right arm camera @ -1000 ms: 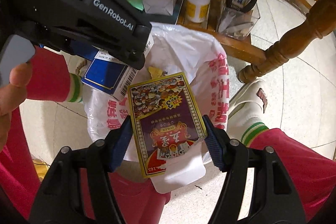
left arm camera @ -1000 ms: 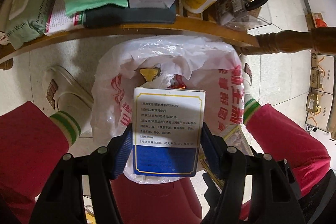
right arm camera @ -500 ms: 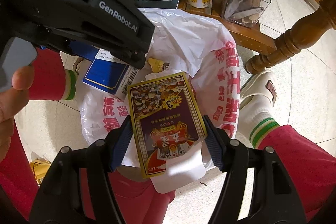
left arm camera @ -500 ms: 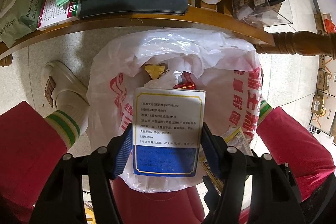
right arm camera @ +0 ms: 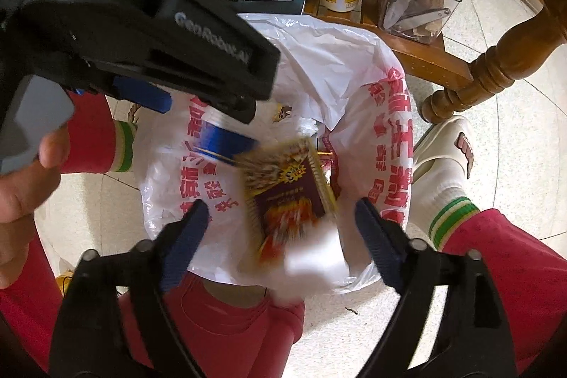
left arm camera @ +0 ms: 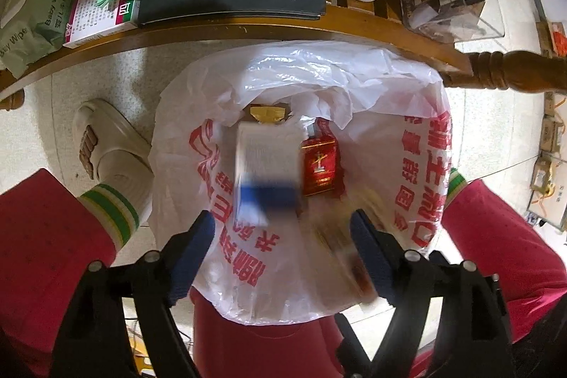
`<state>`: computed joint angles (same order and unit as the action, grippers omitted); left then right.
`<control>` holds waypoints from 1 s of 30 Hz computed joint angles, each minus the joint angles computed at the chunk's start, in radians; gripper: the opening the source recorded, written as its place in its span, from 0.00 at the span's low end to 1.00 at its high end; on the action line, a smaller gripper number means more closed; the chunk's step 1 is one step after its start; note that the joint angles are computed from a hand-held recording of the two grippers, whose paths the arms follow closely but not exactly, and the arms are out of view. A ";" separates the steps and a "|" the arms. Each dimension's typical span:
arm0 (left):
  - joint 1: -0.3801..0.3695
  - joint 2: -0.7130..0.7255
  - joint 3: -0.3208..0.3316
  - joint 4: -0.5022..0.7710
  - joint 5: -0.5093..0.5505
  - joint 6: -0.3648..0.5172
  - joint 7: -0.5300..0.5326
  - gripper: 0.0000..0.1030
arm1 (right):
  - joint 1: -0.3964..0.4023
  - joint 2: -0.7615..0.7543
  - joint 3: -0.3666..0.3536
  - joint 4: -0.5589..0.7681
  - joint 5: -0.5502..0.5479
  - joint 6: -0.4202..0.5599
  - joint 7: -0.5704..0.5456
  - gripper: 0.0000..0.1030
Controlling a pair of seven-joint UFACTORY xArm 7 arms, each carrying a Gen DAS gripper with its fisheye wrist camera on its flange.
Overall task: Collect trash
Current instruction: 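Open both tools to drop the two boxes into the bag, then raise both tools back over the table toward the blue box and plastic tray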
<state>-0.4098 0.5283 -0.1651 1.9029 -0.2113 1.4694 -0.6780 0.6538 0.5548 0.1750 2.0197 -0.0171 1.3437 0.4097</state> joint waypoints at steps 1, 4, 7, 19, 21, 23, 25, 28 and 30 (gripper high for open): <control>-0.004 0.007 0.000 0.013 0.009 0.012 0.005 0.75 | 0.001 0.001 -0.001 0.003 -0.003 0.001 -0.001 0.81; -0.009 0.007 0.000 0.018 0.015 0.018 0.011 0.76 | 0.003 0.003 -0.003 0.008 -0.007 0.002 0.001 0.81; -0.015 0.008 0.002 0.024 0.026 0.028 0.013 0.76 | 0.000 0.002 -0.002 0.007 -0.001 0.001 0.003 0.81; -0.042 -0.019 0.011 0.042 0.090 0.055 0.021 0.80 | 0.008 -0.009 -0.003 0.025 -0.009 0.004 0.013 0.81; -0.045 -0.038 0.013 0.031 0.102 0.052 0.024 0.81 | 0.012 -0.016 -0.005 0.029 -0.017 0.006 0.018 0.81; -0.052 -0.067 0.016 0.016 0.123 0.053 0.019 0.82 | 0.005 -0.038 0.001 0.013 0.003 -0.005 0.032 0.81; -0.059 -0.106 0.017 -0.002 0.146 0.057 0.017 0.82 | -0.009 -0.072 0.011 -0.022 0.036 -0.036 0.046 0.82; -0.070 -0.177 0.013 -0.023 0.185 0.077 0.021 0.82 | -0.011 -0.133 0.015 -0.051 0.038 -0.053 0.077 0.84; -0.073 -0.222 0.005 -0.026 0.201 0.097 0.043 0.82 | -0.009 -0.165 0.018 -0.051 0.023 -0.060 0.083 0.84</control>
<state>-0.4825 0.3062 -0.1605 1.8767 -0.0106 1.5664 -0.6352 0.6444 0.3896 0.1929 1.9684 0.0063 1.2838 0.4922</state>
